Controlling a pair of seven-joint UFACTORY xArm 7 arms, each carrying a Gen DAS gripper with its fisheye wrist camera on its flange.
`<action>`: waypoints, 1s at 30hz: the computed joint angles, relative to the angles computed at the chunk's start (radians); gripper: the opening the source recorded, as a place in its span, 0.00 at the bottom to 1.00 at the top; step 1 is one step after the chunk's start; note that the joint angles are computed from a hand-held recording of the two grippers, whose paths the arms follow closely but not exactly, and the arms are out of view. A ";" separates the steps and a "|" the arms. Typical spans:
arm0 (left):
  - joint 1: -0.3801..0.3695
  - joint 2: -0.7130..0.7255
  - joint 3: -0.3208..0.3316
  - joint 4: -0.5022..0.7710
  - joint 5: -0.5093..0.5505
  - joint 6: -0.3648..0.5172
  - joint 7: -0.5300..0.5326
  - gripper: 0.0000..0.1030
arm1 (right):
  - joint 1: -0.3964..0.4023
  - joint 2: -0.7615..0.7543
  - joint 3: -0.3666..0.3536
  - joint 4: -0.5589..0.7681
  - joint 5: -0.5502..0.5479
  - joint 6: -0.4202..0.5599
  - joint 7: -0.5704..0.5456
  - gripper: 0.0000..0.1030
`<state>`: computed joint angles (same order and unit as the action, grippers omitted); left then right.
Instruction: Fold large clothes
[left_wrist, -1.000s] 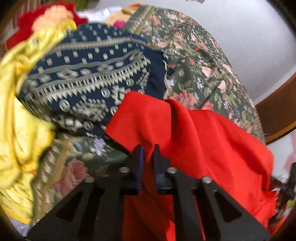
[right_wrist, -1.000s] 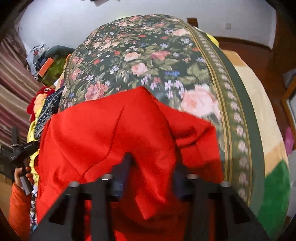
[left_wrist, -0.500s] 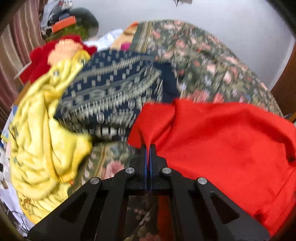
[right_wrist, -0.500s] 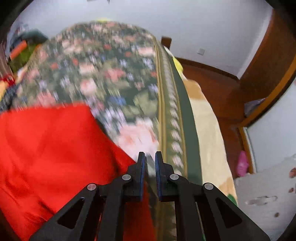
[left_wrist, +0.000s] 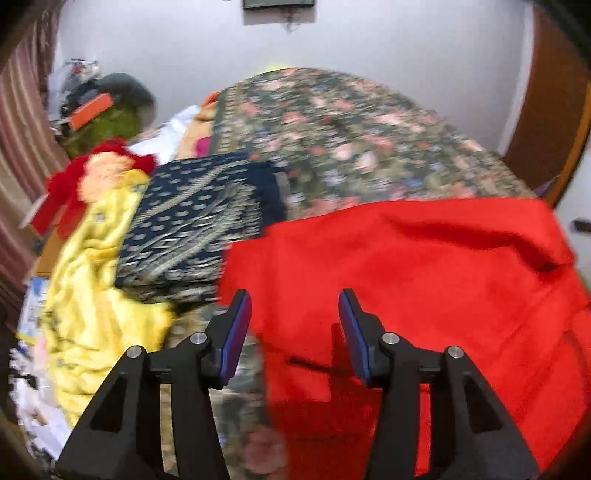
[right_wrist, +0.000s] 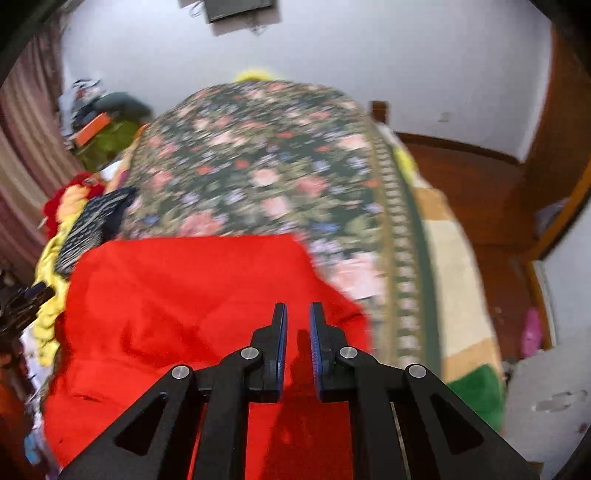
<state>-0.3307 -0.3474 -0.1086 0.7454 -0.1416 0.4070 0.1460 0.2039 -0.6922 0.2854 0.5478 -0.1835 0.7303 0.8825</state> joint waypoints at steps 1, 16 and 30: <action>-0.071 0.010 0.049 0.020 -0.091 0.038 0.057 0.46 | 0.005 0.041 0.007 0.014 0.003 0.004 -0.005 0.08; -0.137 0.036 -0.041 -0.059 -0.128 0.060 0.154 0.63 | 0.024 0.112 0.016 -0.011 -0.147 0.175 -0.043 0.08; -0.123 -0.088 -0.002 -0.105 -0.147 0.168 0.152 0.66 | 0.073 -0.293 -0.030 -0.115 -0.069 0.396 0.077 0.91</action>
